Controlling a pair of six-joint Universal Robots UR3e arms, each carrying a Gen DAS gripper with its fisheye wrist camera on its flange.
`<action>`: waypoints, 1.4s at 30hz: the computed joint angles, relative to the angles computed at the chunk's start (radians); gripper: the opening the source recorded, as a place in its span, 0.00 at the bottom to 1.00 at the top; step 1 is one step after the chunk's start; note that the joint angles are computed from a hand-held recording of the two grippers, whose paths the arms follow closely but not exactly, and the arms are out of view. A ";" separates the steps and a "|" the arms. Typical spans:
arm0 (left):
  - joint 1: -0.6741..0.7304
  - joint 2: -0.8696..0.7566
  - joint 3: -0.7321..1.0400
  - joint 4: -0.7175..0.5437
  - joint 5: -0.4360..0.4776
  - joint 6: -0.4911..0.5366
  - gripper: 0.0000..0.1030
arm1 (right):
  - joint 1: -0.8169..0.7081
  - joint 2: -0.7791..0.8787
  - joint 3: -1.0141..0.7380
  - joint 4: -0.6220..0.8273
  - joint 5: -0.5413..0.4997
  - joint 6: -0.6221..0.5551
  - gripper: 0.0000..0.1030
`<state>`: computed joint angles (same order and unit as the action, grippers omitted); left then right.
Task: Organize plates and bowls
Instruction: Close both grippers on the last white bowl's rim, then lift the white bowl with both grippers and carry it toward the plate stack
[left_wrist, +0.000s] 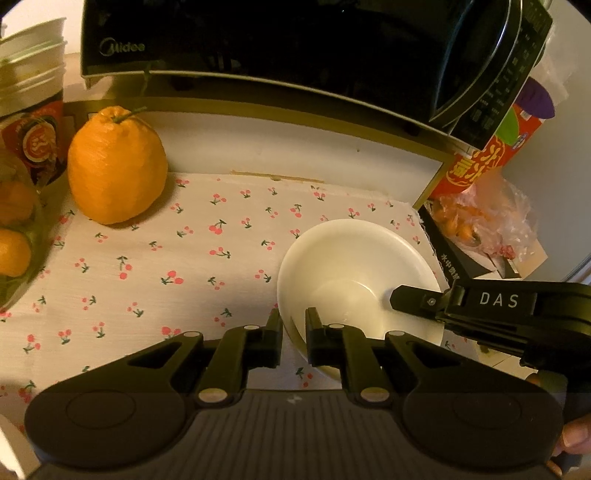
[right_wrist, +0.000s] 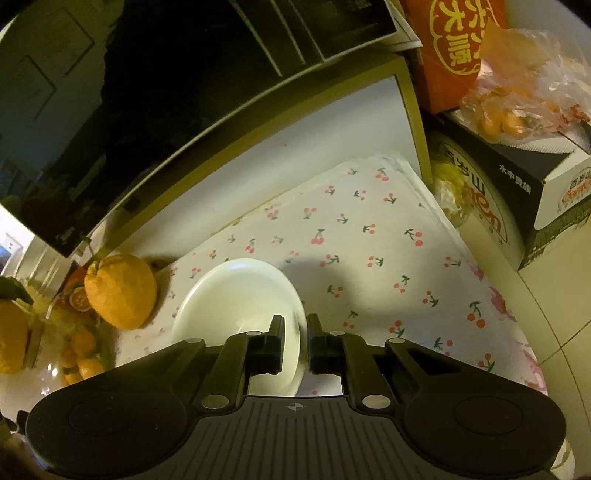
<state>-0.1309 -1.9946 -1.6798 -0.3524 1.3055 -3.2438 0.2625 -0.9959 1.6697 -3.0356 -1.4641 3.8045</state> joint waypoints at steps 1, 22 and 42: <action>0.003 0.010 -0.007 0.000 -0.001 0.002 0.11 | 0.005 -0.005 -0.003 0.006 -0.003 -0.002 0.11; 0.136 0.259 -0.258 0.005 -0.059 0.092 0.11 | 0.130 -0.077 -0.064 0.120 -0.040 -0.068 0.11; 0.356 0.619 -0.493 -0.164 -0.125 0.188 0.11 | 0.297 -0.028 -0.237 0.255 -0.070 -0.153 0.13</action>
<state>0.2249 -1.3752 -2.1730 -0.5163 1.1802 -3.0558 0.5599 -1.0244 1.4324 -2.7807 -1.5337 3.6516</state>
